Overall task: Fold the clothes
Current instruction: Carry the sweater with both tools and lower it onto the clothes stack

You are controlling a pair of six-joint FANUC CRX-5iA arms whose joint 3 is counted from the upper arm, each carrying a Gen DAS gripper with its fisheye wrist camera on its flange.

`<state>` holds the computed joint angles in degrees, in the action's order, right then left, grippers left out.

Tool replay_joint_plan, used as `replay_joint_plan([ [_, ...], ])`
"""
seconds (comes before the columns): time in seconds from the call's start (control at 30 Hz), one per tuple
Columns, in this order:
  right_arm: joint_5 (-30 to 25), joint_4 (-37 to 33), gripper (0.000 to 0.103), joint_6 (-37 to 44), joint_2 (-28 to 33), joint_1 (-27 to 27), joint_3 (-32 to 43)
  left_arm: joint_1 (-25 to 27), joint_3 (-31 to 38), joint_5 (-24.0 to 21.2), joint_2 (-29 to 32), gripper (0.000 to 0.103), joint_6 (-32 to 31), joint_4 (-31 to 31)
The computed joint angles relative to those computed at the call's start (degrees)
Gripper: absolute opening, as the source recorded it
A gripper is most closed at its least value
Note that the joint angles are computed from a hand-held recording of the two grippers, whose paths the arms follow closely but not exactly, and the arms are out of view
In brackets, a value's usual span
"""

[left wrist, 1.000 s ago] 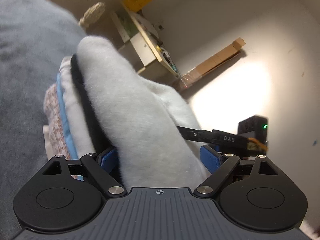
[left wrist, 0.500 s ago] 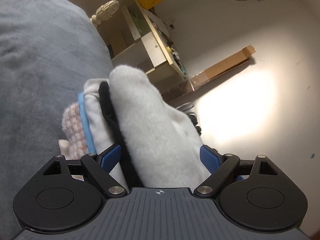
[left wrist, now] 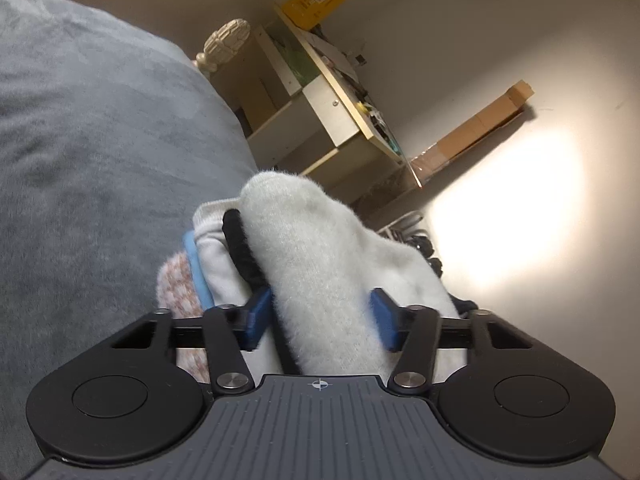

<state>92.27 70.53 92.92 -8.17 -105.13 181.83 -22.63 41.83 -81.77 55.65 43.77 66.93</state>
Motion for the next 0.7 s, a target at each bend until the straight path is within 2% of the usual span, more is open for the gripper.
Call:
replay_joint_plan([
  [0.1, 0.5, -0.4, 0.058, 4.5, 0.6, -1.3, -1.1, -0.4, 0.3, 1.5, 0.1, 0.042, -1.7, 0.1],
  [0.23, 0.6, -0.4, 0.056, 6.6, 1.0, -2.4, -1.4, -0.8, 2.2, 2.4, 1.3, 0.042, -1.4, -0.7],
  [0.4, -0.7, -0.5, 0.057, -0.6, -1.1, -2.5, -0.3, -0.4, 3.3, 0.6, 2.7, 0.045, -2.4, -0.6],
  [0.47, -0.3, -0.2, 0.060, -1.3, -1.5, -2.3, -0.4, -0.1, 3.8, -0.2, 3.1, 0.048, -2.2, -0.1],
  [0.57, 1.6, -0.4, 0.066, -3.2, -2.3, -1.9, -1.4, 0.6, 6.0, -1.8, 4.2, 0.054, 1.5, 0.2],
  [0.7, 4.9, -1.7, 0.074, -4.1, -4.5, -1.5, -4.5, 2.4, 7.8, -2.5, 4.1, 0.055, 1.9, 0.5],
])
